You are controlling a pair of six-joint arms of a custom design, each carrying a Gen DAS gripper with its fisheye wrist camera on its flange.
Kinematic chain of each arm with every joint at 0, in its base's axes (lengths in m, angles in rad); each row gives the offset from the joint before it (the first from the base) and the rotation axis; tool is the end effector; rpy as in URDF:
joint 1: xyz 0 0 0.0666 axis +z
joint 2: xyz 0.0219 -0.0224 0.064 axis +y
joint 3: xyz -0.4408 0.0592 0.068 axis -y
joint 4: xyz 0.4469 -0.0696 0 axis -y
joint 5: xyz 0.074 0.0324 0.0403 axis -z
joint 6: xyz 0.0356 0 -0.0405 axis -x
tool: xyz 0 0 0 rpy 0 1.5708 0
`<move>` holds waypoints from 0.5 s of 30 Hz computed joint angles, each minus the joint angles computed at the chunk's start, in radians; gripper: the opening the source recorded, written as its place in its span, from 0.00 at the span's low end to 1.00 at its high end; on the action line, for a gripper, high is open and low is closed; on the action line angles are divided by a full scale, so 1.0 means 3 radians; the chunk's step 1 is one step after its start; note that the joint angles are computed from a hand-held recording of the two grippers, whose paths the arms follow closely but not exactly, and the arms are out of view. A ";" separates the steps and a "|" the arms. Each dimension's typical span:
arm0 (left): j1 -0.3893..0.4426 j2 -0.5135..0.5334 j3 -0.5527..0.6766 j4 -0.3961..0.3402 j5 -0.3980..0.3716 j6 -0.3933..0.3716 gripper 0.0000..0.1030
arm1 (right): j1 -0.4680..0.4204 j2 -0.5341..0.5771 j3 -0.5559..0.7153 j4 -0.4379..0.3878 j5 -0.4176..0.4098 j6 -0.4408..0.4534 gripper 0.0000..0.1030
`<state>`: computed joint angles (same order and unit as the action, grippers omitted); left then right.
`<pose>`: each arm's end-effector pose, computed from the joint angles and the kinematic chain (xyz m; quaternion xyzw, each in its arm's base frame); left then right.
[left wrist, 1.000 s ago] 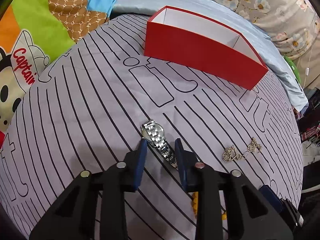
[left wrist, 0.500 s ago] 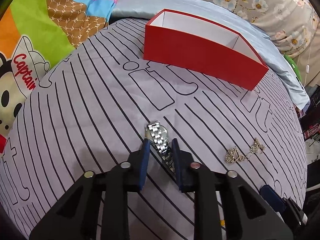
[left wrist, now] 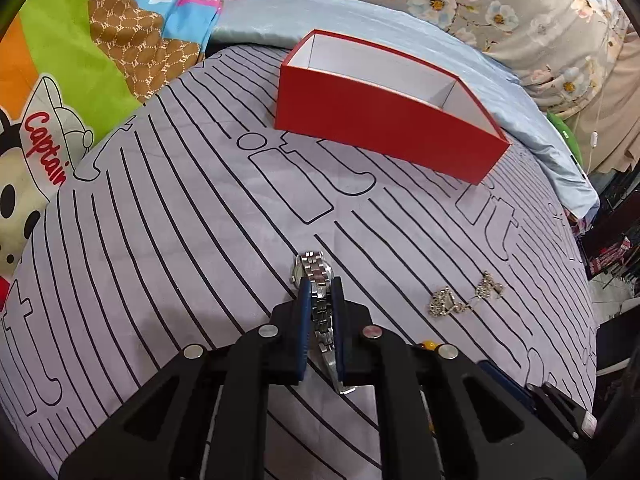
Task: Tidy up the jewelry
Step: 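Grasp the silver wristwatch with the left tool while the right tool grasps the orange bead bracelet, then carry the watch and orange bracelet into the red box and open both tools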
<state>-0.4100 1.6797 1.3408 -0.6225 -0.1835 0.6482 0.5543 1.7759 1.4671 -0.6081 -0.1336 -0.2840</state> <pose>0.5721 -0.2420 0.3233 -0.1402 0.9399 -0.0753 0.3020 0.5677 0.3565 0.3256 -0.1486 0.9334 0.1882 0.2670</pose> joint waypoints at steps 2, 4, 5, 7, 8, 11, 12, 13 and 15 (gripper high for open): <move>-0.0006 -0.0032 -0.0020 0.0018 0.0013 -0.0012 0.09 | 0.0018 0.0029 0.0032 -0.0020 0.0056 0.0054 0.22; -0.0005 -0.0052 -0.0033 0.0031 0.0036 -0.0019 0.09 | 0.0034 0.0048 0.0053 -0.0037 0.0134 0.0109 0.12; -0.0008 -0.0063 -0.0038 0.0035 0.0040 -0.0018 0.09 | 0.0039 0.0056 0.0063 -0.0050 0.0159 0.0129 0.06; -0.0013 -0.0084 -0.0052 0.0048 0.0046 -0.0027 0.09 | 0.0029 0.0052 0.0058 -0.0042 0.0130 0.0112 0.06; -0.0012 -0.0101 -0.0061 0.0057 0.0051 -0.0028 0.09 | 0.0034 0.0060 0.0065 -0.0037 0.0135 0.0111 0.06; -0.0006 -0.0137 -0.0071 0.0074 0.0071 -0.0037 0.09 | 0.0027 0.0023 0.0036 0.0027 0.0102 0.0083 0.06; -0.0004 -0.0154 -0.0074 0.0087 0.0076 -0.0041 0.09 | 0.0023 0.0006 0.0031 0.0042 0.0099 0.0085 0.06; -0.0003 -0.0169 -0.0076 0.0091 0.0075 -0.0048 0.09 | 0.0019 -0.0010 0.0026 0.0056 0.0094 0.0086 0.06; 0.0002 -0.0200 -0.0072 0.0102 0.0073 -0.0064 0.09 | 0.0010 -0.0046 0.0027 0.0084 0.0073 0.0073 0.06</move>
